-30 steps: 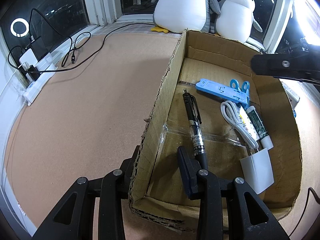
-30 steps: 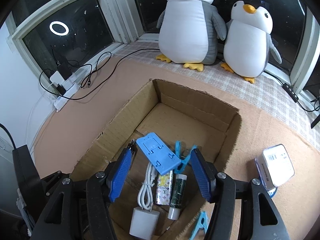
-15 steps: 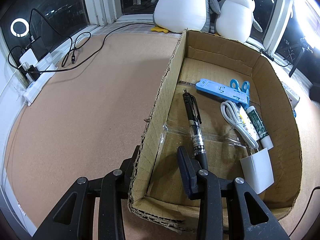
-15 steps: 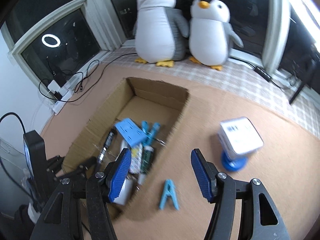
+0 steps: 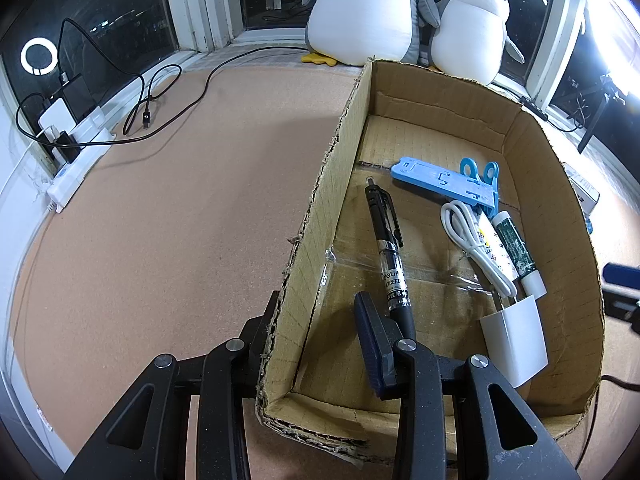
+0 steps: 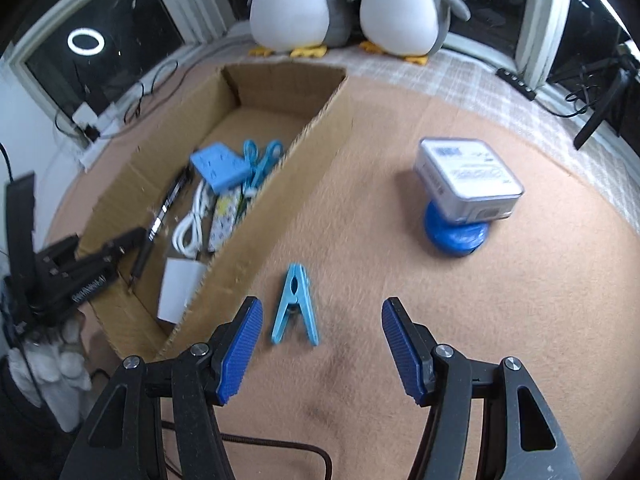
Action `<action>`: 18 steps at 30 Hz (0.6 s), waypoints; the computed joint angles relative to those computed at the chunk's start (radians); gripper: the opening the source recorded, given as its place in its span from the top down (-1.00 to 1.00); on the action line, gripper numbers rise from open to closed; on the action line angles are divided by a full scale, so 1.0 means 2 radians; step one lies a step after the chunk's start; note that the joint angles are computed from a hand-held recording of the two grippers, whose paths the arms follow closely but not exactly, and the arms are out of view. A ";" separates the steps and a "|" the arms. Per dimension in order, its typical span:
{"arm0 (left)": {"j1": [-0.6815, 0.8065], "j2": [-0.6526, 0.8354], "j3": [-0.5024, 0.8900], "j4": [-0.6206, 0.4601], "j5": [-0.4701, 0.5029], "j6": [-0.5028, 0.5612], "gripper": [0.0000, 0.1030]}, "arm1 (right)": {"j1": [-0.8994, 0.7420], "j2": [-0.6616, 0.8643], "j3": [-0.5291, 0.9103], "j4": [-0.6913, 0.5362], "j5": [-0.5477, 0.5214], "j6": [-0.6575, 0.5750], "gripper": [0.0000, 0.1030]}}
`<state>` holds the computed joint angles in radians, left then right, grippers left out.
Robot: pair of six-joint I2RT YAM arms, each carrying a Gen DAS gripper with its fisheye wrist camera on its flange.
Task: Organize rigid objects
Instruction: 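Grasp the light blue clothespin on the mat with the right tool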
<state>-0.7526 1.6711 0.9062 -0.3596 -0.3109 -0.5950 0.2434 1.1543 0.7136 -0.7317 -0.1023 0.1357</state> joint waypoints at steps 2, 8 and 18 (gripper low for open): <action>0.001 -0.001 -0.001 0.000 0.001 0.001 0.28 | 0.010 0.009 -0.005 0.008 0.005 0.005 -0.13; 0.001 -0.002 -0.002 0.000 0.001 0.001 0.28 | 0.051 0.021 -0.018 0.026 0.039 0.017 -0.13; 0.001 -0.002 -0.001 0.000 0.001 0.000 0.28 | 0.080 0.041 -0.007 0.031 0.076 0.022 -0.10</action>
